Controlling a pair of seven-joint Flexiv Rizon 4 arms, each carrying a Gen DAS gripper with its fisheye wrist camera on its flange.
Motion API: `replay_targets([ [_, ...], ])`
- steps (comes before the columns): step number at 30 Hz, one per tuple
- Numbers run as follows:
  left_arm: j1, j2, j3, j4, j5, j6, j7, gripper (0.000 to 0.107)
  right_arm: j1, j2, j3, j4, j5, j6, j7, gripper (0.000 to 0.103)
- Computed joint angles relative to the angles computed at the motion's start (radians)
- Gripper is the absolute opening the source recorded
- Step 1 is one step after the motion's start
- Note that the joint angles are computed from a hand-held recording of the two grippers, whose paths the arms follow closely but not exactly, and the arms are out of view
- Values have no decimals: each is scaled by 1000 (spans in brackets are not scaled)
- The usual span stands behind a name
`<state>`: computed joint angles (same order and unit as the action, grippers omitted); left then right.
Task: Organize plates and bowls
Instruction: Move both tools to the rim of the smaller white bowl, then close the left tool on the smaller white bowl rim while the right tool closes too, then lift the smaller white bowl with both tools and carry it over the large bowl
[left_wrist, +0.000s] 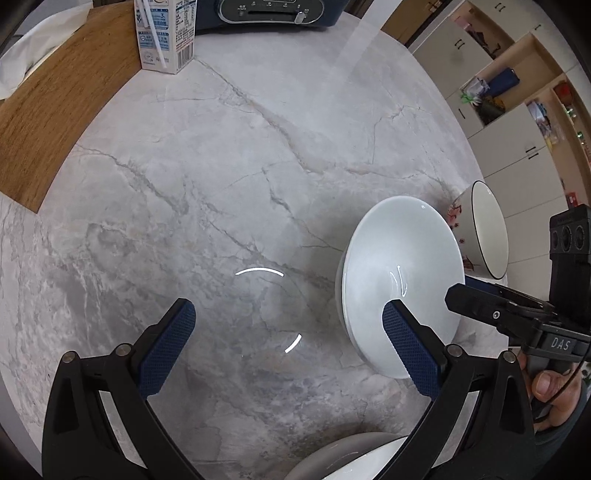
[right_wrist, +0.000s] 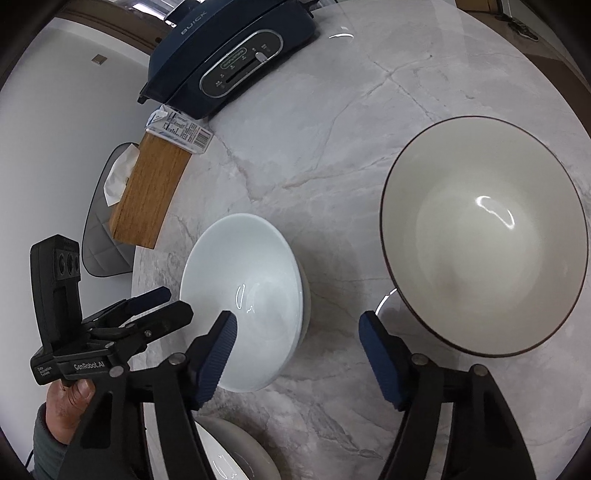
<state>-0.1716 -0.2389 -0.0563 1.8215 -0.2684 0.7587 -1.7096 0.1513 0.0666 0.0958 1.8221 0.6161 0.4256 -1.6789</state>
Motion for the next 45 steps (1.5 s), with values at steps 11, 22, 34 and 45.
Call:
replay_targets([
  [11,-18,-61,0,-76,81,-53,-26,62,4,-30,8,-11,-23,-7,-6,38],
  [22,-47,-86,-18,-91,56,-19,2,9,10,-24,19,-14,-22,-10,-18,16],
  [34,-64,17,-14,-86,71,-62,-37,9,18,45,5,-35,8,-71,-9,16],
  [45,-92,304,-16,95,87,-156,-88,9,52,240,-22,33,22,-197,-5,16],
])
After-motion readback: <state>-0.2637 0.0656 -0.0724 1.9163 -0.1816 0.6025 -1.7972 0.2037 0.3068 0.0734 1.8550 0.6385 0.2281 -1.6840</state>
